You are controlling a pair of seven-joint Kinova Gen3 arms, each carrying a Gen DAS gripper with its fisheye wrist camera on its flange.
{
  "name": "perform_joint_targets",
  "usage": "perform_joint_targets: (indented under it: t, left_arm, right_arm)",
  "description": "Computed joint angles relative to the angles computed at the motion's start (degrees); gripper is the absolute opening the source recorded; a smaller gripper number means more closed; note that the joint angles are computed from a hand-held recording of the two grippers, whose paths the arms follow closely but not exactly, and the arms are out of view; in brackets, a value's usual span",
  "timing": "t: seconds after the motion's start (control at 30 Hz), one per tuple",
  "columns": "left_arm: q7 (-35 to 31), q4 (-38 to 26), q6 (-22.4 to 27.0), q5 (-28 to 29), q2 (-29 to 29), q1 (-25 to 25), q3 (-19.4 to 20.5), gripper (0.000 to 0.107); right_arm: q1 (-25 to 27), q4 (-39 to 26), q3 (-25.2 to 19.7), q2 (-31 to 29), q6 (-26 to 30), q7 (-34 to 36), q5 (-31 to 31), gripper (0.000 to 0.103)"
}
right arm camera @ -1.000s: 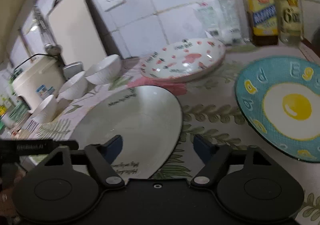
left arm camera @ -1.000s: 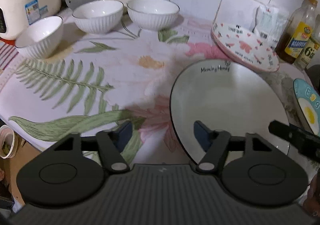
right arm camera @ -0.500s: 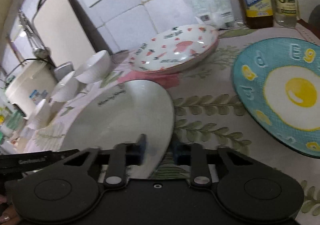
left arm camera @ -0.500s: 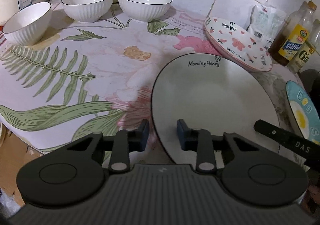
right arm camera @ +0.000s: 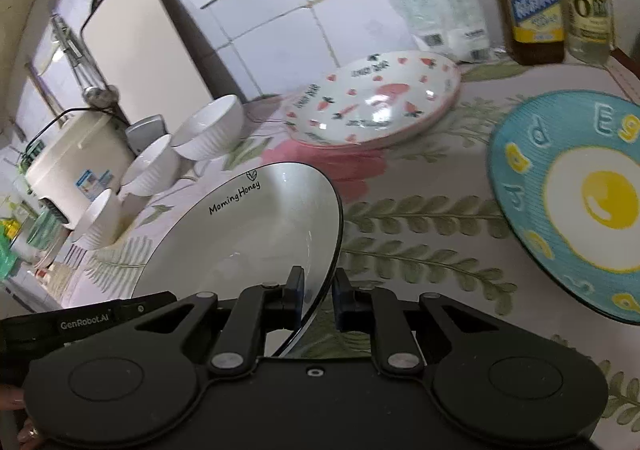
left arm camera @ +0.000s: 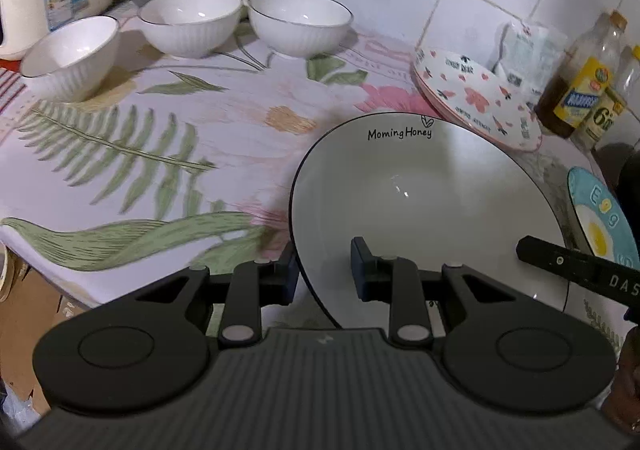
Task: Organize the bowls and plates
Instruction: 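Carry the white plate with both grippers beside the white bowls and open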
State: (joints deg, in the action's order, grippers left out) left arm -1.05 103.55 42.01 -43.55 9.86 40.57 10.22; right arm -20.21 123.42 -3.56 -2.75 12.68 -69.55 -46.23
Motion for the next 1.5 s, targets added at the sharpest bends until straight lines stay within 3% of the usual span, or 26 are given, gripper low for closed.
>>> perform_joint_targets:
  t: [0.1,0.33,0.57,0.8,1.0,1.17,1.3,1.43,1.5]
  left_arm:
    - [0.22,1.12,1.43,-0.87,-1.89,-0.27,0.04,0.025]
    - [1.09,4.40,4.20,-3.16,-6.36,-4.16,1.84,0.025]
    - [2.35,8.30,2.92,-3.70,-9.60,-9.87,3.11,0.025]
    - [0.15,10.29,0.82,-3.10,-10.67,-14.78,3.40,0.025]
    - [1.23,12.06,-3.01,-3.84,-9.71,-17.32,2.58,0.025]
    - [-0.86,10.91,-4.60,-0.96,-7.62,-18.11,0.27,0.025]
    - [-2.87,10.18,-5.24,0.96,-6.74,-18.64,0.36,0.025]
    - [-0.61,10.25,-4.79,-0.75,-6.18,-16.75,-0.42,0.025]
    - [-1.34,9.87,-5.14,1.77,-6.06,-17.13,-0.83,0.025]
  right_arm:
    - [-0.01,-1.92,-1.78,0.38,0.63,-4.99,5.21,0.019]
    - [-1.46,-6.87,-4.57,3.44,1.16,-4.53,6.87,0.020]
    - [-1.29,-13.84,-9.23,8.94,1.73,-7.60,13.10,0.020]
    - [2.00,-19.73,-14.28,14.40,3.55,-5.33,13.62,0.020]
    - [-0.46,-24.51,-12.87,18.23,5.82,-9.83,20.61,0.020]
    - [-5.66,-29.36,-8.55,21.02,9.14,-17.29,29.59,0.020]
    - [-5.11,-31.92,-8.99,22.82,10.93,-18.36,32.23,0.020]
    - [-5.02,-32.69,-8.95,23.53,11.14,-19.59,34.03,0.020]
    - [-6.32,-33.76,-7.75,23.76,12.52,-21.44,35.72,0.020]
